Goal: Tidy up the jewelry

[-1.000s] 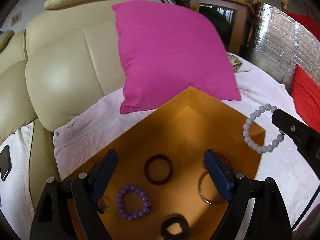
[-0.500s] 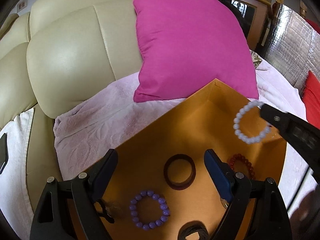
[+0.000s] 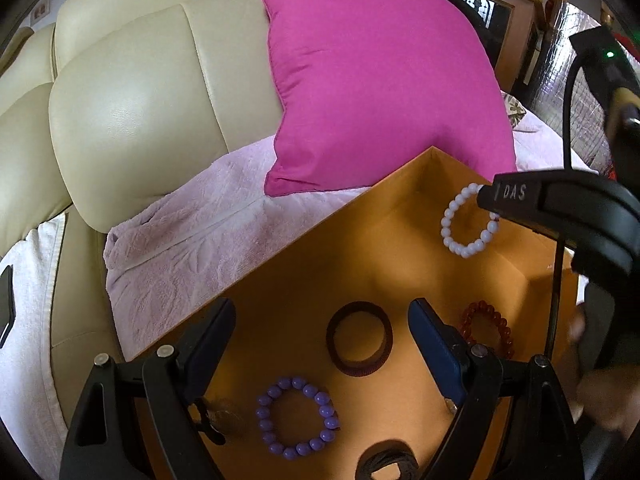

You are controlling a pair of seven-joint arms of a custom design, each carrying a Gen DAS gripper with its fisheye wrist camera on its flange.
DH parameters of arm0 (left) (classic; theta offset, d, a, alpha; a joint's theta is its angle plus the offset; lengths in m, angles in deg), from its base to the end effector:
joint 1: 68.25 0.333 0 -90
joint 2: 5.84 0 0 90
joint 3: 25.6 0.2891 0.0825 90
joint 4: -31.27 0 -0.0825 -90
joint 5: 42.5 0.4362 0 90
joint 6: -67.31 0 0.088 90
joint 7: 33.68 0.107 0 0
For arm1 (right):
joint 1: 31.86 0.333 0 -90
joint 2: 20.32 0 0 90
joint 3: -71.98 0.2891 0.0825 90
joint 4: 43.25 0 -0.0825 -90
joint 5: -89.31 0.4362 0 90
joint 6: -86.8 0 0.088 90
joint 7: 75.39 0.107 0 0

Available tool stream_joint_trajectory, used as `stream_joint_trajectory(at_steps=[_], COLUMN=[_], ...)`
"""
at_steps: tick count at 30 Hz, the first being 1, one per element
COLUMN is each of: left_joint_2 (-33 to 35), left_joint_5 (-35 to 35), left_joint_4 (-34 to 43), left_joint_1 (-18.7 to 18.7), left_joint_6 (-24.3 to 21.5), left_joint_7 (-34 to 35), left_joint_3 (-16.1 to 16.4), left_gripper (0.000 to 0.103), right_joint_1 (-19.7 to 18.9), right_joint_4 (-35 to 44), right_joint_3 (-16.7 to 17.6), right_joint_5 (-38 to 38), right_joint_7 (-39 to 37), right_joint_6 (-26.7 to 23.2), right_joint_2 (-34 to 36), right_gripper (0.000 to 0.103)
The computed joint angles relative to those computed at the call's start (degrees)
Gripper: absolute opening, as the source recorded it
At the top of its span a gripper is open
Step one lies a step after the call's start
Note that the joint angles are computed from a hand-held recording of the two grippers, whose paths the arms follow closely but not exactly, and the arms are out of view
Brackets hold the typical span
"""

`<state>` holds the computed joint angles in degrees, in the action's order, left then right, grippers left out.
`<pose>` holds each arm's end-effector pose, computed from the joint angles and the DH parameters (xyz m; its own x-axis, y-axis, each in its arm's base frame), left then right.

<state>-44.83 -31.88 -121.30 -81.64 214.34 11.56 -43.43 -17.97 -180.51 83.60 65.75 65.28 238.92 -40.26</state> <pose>0.3873 -0.2315 0.4561 0.0903 -0.9922 0.0861 -0.7989 -0.1238 -0.5886 0.4794 0.2439 0.4617 -0.0856 -0.9909 -0.1034 -0.7714 0.1316 -0.6226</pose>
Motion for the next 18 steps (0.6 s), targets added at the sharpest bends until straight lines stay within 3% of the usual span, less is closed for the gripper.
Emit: stream_joint_trajectory(at_steps=[5,13,15,18], left_joint_2=[0.42,-1.21,-2.22,-4.45], left_joint_5=[-0.18,1.39,2.27,2.97], left_joint_4=[0.19,-0.5,-0.85,-1.96], left_joint_1=[-0.04,-0.14,-0.17,-0.85], left_joint_6=[-0.44,-0.23,-0.6,-0.82], left_joint_7=[0.16,-0.41,-0.67,-0.14], left_joint_3=[0.24,-1.16,-1.8,-1.81], left_gripper=[0.088,0.088,0.088,0.088], right_joint_1=[-0.24,-0.17,0.64,2.04], right_joint_4=[-0.9,-11.23,-13.06,-16.59], right_joint_3=[-0.88,-0.14,-0.11,0.49], right_joint_5=[1.66,3.83,5.51,7.85], right_joint_7=[1.63,1.08,0.14,-0.3], right_joint_6=[-1.74,-2.53,-3.97,-6.29], right_joint_2=[-1.19,-15.33,-18.49,-24.52], right_gripper=[0.018,0.019,0.026,0.044])
